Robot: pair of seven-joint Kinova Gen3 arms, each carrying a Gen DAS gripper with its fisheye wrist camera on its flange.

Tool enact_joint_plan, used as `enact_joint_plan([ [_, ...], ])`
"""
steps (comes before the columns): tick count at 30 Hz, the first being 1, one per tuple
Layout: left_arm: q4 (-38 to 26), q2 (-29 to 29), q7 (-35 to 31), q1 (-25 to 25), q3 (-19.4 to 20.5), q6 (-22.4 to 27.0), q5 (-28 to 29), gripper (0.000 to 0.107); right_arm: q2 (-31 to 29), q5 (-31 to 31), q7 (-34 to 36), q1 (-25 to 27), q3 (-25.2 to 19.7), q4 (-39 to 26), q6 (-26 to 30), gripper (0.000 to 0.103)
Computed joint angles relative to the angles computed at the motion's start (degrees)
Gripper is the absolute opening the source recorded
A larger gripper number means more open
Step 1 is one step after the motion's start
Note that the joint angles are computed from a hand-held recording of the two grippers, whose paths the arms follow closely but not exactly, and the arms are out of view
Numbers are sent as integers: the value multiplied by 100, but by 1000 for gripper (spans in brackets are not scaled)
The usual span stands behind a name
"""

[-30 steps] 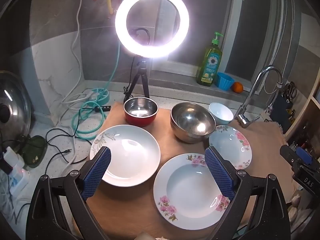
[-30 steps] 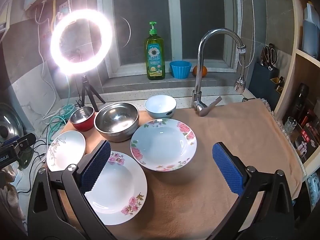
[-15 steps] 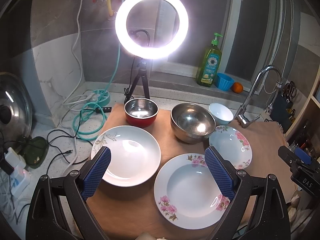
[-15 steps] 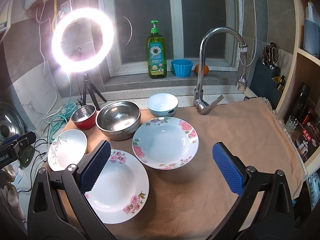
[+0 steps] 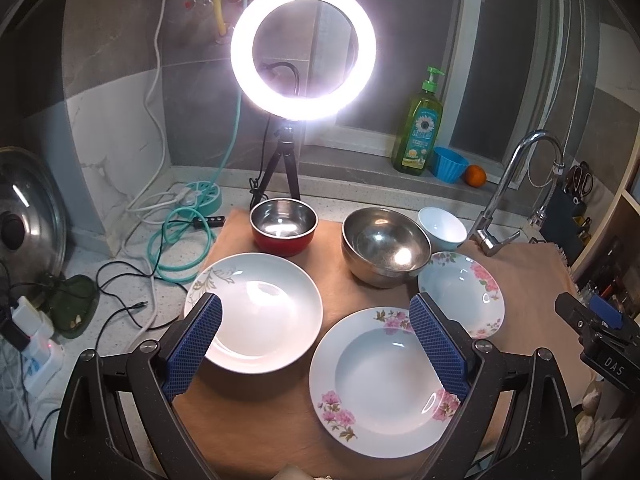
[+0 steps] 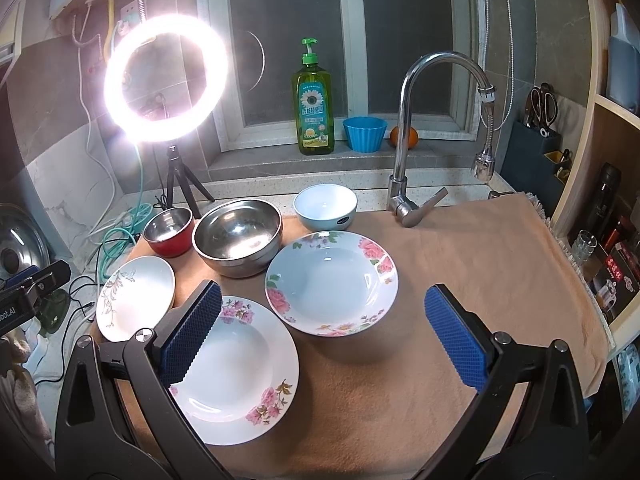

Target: Organize plates and bowls

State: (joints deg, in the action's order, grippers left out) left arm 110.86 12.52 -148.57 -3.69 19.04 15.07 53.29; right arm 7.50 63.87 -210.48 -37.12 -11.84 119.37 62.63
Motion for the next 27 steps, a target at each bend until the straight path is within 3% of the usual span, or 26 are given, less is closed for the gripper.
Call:
enact_joint_plan([
  [27,-5,-28,38,35,-35,21,-56,95,29,-17,3,10,2,-4,-64,103],
])
